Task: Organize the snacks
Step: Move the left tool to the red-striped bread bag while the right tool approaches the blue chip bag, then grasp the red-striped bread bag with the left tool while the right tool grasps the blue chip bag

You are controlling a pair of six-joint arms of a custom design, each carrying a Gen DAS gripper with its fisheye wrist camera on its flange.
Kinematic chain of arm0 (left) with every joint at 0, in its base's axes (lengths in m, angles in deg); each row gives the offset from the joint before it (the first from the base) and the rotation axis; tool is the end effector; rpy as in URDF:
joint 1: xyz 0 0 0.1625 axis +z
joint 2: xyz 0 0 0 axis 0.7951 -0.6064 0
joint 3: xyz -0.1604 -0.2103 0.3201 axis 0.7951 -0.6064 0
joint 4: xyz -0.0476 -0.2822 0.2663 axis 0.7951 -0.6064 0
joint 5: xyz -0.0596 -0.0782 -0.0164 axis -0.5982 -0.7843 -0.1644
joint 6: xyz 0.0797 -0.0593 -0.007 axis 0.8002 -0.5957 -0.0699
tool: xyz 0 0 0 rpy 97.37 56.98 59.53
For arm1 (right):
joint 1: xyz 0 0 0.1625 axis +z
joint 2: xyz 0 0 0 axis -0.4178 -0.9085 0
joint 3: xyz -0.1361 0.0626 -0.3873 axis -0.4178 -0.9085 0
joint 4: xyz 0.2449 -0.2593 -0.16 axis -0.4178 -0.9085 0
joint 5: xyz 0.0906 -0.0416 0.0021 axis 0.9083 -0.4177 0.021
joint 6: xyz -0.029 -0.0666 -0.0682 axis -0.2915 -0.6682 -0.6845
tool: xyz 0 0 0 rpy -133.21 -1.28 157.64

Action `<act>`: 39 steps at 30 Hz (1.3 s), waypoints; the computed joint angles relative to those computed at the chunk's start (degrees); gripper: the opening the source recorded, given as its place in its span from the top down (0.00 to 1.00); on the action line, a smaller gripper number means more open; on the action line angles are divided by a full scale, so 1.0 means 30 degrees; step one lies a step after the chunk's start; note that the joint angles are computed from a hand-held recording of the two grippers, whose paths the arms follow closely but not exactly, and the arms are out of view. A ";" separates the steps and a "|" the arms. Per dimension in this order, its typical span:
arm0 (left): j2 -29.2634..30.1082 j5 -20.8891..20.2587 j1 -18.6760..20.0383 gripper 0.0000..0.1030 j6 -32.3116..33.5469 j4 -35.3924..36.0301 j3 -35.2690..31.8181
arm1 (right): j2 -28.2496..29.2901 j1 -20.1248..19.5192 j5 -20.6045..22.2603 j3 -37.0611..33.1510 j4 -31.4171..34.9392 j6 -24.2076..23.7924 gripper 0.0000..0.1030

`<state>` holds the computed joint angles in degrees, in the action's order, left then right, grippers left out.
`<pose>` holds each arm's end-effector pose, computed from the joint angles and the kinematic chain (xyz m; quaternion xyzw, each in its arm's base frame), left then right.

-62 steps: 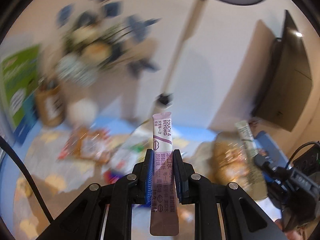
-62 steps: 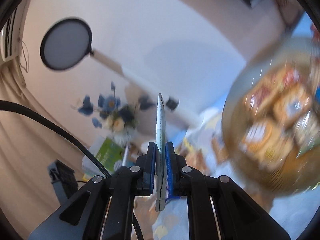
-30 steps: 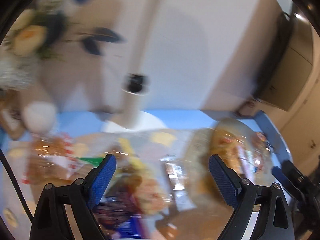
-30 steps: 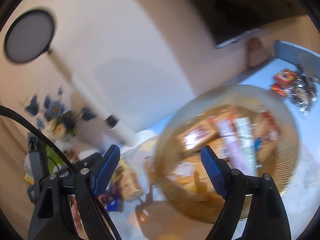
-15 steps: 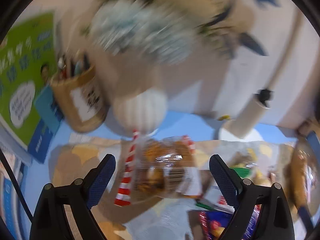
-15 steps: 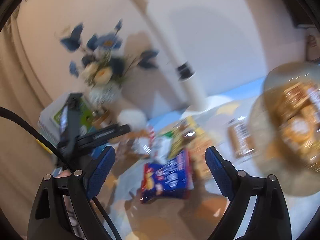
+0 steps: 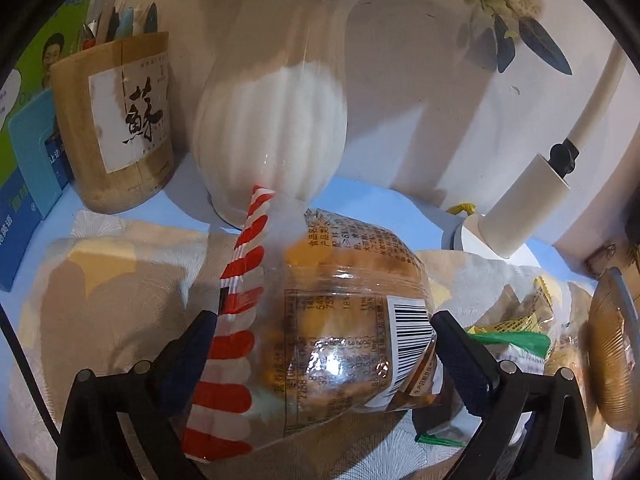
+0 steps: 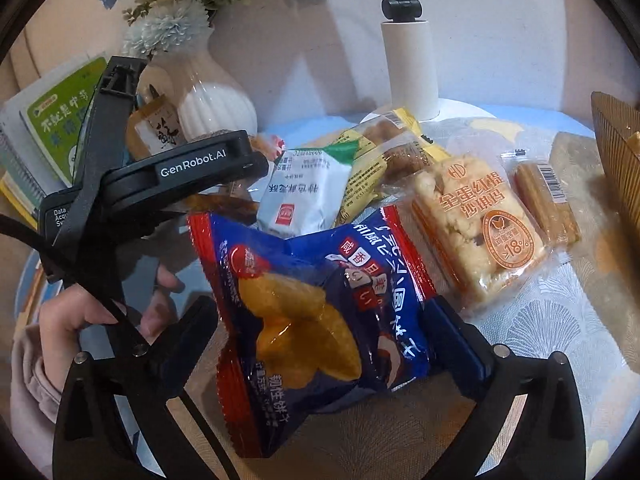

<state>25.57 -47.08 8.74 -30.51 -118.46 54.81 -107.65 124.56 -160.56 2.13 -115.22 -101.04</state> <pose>-0.2140 -0.8016 0.1115 0.0889 0.9132 -0.3208 0.2351 0.2060 -0.6743 0.1420 0.1144 -0.9107 0.3194 0.2354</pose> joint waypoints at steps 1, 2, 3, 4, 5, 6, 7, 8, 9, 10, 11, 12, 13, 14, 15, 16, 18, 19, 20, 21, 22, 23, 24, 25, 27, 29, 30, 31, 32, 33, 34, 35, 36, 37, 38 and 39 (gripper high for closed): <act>-0.0036 -0.0083 0.0017 0.00 -0.0045 -0.0045 0.0064 | 0.0026 0.0029 -0.0111 -0.0010 0.0008 -0.0033 0.00; -0.0023 -0.0110 0.0024 0.00 -0.0062 0.0004 -0.0001 | 0.0022 0.0063 -0.0238 0.0049 -0.0034 -0.0084 0.00; -0.0046 -0.0053 0.0015 0.00 -0.0038 -0.0001 0.0033 | 0.0136 0.0099 -0.0304 -0.0123 0.0044 -0.0073 0.00; -0.0071 -0.0045 0.0017 0.00 -0.0026 -0.0029 0.0084 | 0.0205 0.0112 -0.0287 -0.0214 0.0075 -0.0043 0.00; -0.0092 -0.0064 0.0025 0.00 -0.0027 -0.0025 0.0103 | 0.0137 0.0078 -0.0143 -0.0112 0.0002 -0.0006 0.00; -0.0088 -0.0075 0.0026 0.00 -0.0031 -0.0044 0.0113 | 0.0109 0.0015 0.0229 -0.0222 0.0078 0.0160 0.00; -0.0057 -0.0080 0.0033 0.00 -0.0033 -0.0036 0.0077 | 0.0158 -0.0086 0.0570 -0.0437 0.0171 0.0295 0.00; -0.0030 -0.0084 0.0045 0.00 -0.0017 -0.0024 0.0038 | -0.0009 -0.0203 0.0981 -0.0293 0.0091 0.0435 0.00; -0.0033 -0.0081 0.0046 0.00 -0.0020 -0.0043 0.0052 | -0.0249 -0.0390 0.1643 -0.0025 -0.0091 0.0664 0.00; -0.0041 -0.0089 0.0052 0.00 -0.0022 -0.0045 0.0058 | -0.0386 -0.0499 0.2030 0.0107 -0.0152 0.0805 0.00; -0.0049 -0.0095 0.0054 0.00 -0.0025 -0.0053 0.0071 | -0.0482 -0.0593 0.2373 0.0197 -0.0211 0.0935 0.00; -0.0033 -0.0087 0.0049 0.00 -0.0024 -0.0045 0.0048 | -0.0586 -0.0692 0.2738 0.0320 -0.0314 0.1086 0.00; -0.0033 -0.0087 0.0049 0.00 -0.0024 -0.0045 0.0048 | -0.0611 -0.0714 0.2833 0.0341 -0.0316 0.1135 0.00; -0.0044 -0.0087 0.0055 0.00 -0.0019 -0.0050 0.0059 | -0.0626 -0.0714 0.2850 0.0354 -0.0308 0.1153 0.00; -0.0036 -0.0085 0.0053 0.00 -0.0018 -0.0042 0.0047 | -0.0620 -0.0691 0.2694 0.0347 -0.0287 0.1083 0.00; -0.0046 -0.0089 0.0059 0.00 -0.0012 -0.0045 0.0056 | -0.0585 -0.0654 0.2535 0.0296 -0.0240 0.1020 0.00; -0.0037 -0.0087 0.0054 0.00 -0.0017 -0.0042 0.0045 | -0.0526 -0.0604 0.2315 0.0197 -0.0154 0.0929 0.00; -0.0046 -0.0092 0.0059 0.00 -0.0010 -0.0048 0.0053 | -0.0475 -0.0608 0.2310 0.0056 -0.0055 0.0936 0.00; -0.0037 -0.0089 0.0056 0.00 -0.0016 -0.0047 0.0044 | -0.0518 -0.0646 0.2394 0.0086 -0.0058 0.0950 0.00; -0.0041 -0.0086 0.0056 0.00 -0.0013 -0.0050 0.0051 | -0.0536 -0.0621 0.2430 0.0167 -0.0115 0.0990 0.00; -0.0041 -0.0086 0.0056 0.00 -0.0013 -0.0050 0.0051 | -0.0539 -0.0634 0.2510 0.0179 -0.0131 0.1035 0.00; -0.0041 -0.0086 0.0056 0.00 -0.0013 -0.0050 0.0051 | -0.0568 -0.0660 0.2579 0.0202 -0.0133 0.1053 0.00; -0.0041 -0.0086 0.0056 0.00 -0.0013 -0.0050 0.0051 | -0.0564 -0.0656 0.2589 0.0204 -0.0136 0.1065 0.00; -0.0049 -0.0089 0.0060 0.00 -0.0008 -0.0056 0.0059 | -0.0561 -0.0659 0.2588 0.0188 -0.0122 0.1061 0.00; -0.0050 -0.0102 0.0062 0.00 -0.0014 -0.0057 0.0061 | -0.0555 -0.0662 0.2560 0.0169 -0.0102 0.1042 0.00; -0.0058 -0.0106 0.0064 0.00 -0.0016 -0.0075 0.0078 | -0.0568 -0.0640 0.2495 0.0200 -0.0099 0.1024 0.00; 0.0154 -0.0089 0.0055 0.00 -0.0029 0.0018 -0.0209 | -0.0599 -0.0630 0.2445 0.0251 -0.0117 0.1011 0.00; 0.0134 -0.0098 0.0057 0.00 -0.0033 0.0011 -0.0186 | -0.0600 -0.0627 0.2431 0.0246 -0.0108 0.1004 0.00; 0.0116 -0.0101 0.0058 0.00 -0.0034 0.0000 -0.0160 | -0.0604 -0.0627 0.2432 0.0244 -0.0103 0.1005 0.00; 0.0096 -0.0093 0.0057 0.00 -0.0030 0.0001 -0.0135 | -0.0555 -0.0624 0.2435 0.0180 -0.0082 0.1011 0.00; 0.0074 -0.0089 0.0058 0.00 -0.0025 -0.0005 -0.0106 | -0.0562 -0.0626 0.2441 0.0190 -0.0085 0.1013 0.00; 0.0042 -0.0090 0.0061 0.00 -0.0022 -0.0014 -0.0066 | -0.0562 -0.0626 0.2441 0.0190 -0.0085 0.1013 0.00; 0.0021 -0.0099 0.0061 0.00 -0.0029 -0.0033 -0.0032 | -0.0572 -0.0625 0.2424 0.0202 -0.0080 0.1003 0.00; 0.0001 -0.0099 0.0061 0.00 -0.0030 -0.0041 -0.0003 | -0.0579 -0.0627 0.2419 0.0211 -0.0082 0.0996 0.00; -0.0029 -0.0110 0.0067 0.00 -0.0029 -0.0032 0.0027 | -0.0589 -0.0631 0.2425 0.0222 -0.0083 0.0996 0.00; -0.0049 -0.0112 0.0064 0.00 -0.0029 -0.0043 0.0059 | -0.0601 -0.0638 0.2446 0.0239 -0.0088 0.1006 0.00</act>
<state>25.42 -47.42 8.93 -30.60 -118.59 54.99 -109.45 122.65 -153.23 2.84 -115.49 -98.03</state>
